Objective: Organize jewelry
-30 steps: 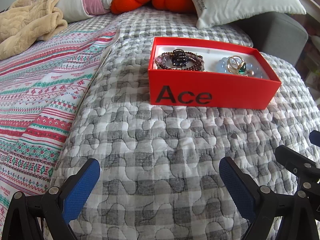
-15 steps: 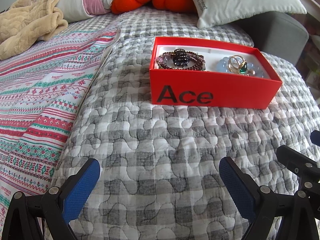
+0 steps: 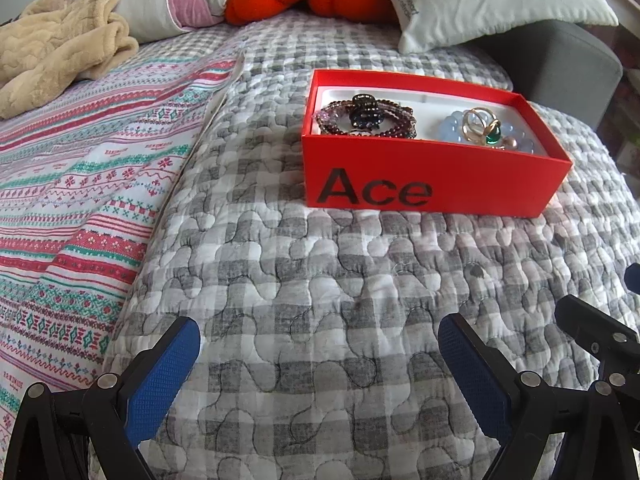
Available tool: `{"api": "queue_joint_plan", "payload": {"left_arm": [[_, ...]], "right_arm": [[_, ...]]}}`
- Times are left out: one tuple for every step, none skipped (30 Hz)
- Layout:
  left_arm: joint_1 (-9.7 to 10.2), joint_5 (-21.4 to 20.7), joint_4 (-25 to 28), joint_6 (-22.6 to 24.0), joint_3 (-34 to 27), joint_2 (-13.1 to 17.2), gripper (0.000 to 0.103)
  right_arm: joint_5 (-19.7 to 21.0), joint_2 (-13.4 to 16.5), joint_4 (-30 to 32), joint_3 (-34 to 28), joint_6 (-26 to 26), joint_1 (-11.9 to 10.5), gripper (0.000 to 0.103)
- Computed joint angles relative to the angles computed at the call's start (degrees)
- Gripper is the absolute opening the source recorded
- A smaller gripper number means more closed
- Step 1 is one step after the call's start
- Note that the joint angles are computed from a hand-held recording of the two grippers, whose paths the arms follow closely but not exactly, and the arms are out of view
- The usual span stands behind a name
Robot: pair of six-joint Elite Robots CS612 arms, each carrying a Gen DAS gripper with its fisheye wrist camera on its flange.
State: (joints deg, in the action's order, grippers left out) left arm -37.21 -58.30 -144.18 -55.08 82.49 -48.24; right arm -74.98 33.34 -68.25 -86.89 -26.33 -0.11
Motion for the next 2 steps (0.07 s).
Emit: {"api": "queue_joint_plan", "payload": {"left_arm": [[0.10, -0.37, -0.27, 0.34, 0.00, 0.05, 0.099], [0.20, -0.67, -0.27, 0.40, -0.24, 0.23, 0.099]], "right_arm": [[-0.08, 0.04, -0.06, -0.04, -0.05, 0.04, 0.081], [-0.17, 0.10, -0.18, -0.07, -0.11, 0.08, 0.081]]}}
